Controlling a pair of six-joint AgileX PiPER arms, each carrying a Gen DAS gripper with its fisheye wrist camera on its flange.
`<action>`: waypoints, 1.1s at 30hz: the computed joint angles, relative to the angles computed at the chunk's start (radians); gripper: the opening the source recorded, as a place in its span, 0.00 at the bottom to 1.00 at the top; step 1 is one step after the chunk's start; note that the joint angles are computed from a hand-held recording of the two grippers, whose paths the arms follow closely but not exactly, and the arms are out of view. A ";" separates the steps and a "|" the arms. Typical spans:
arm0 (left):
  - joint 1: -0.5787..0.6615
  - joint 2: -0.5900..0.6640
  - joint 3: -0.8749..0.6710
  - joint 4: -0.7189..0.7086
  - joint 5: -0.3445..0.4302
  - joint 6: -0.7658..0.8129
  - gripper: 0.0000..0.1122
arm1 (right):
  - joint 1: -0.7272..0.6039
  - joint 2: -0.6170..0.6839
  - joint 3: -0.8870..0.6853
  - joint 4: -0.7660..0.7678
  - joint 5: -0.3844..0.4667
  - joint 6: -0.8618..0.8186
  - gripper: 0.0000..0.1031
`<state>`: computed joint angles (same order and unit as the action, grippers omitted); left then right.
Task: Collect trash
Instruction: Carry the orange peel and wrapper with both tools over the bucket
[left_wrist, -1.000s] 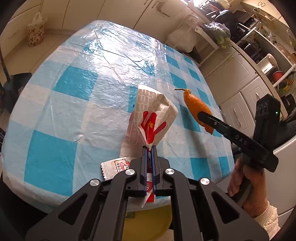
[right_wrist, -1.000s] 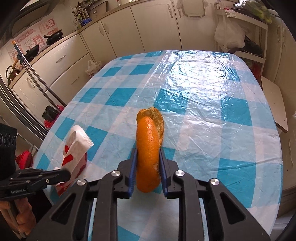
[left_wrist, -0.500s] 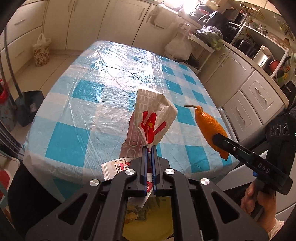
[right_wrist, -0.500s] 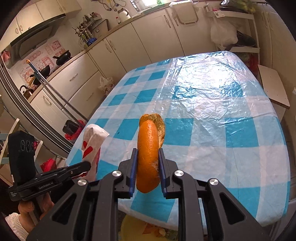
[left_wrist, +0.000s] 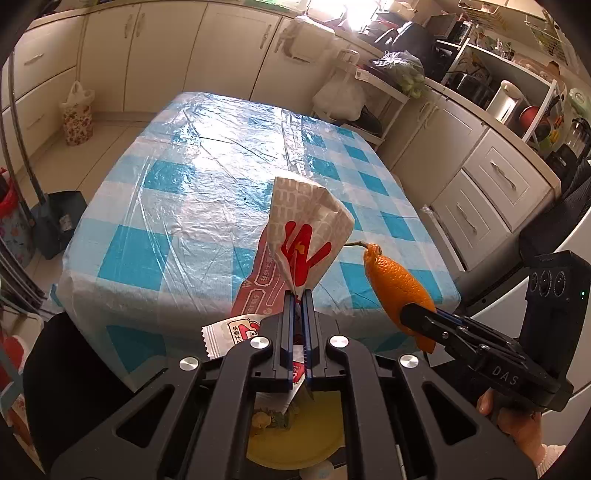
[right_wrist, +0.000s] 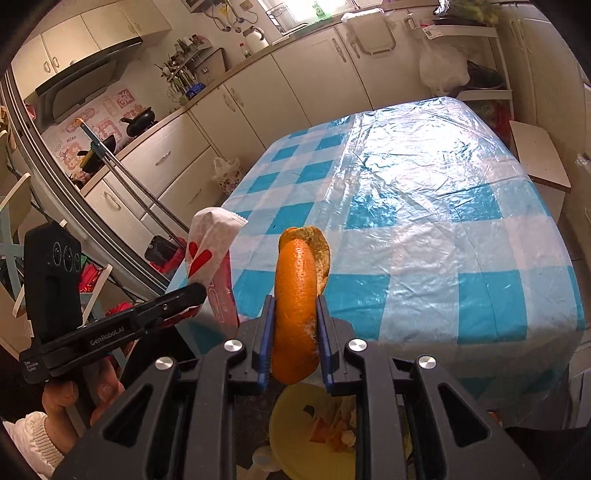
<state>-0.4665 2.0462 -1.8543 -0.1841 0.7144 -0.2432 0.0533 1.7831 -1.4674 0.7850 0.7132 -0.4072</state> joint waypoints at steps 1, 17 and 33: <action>-0.002 -0.009 0.014 0.000 -0.004 0.000 0.04 | 0.004 -0.009 0.013 -0.001 -0.003 0.001 0.21; -0.043 -0.112 0.200 -0.033 -0.061 0.038 0.04 | 0.066 -0.098 0.148 -0.096 0.016 0.078 0.21; -0.061 -0.167 0.308 -0.043 -0.097 0.039 0.04 | 0.094 -0.111 0.189 -0.216 0.069 0.214 0.21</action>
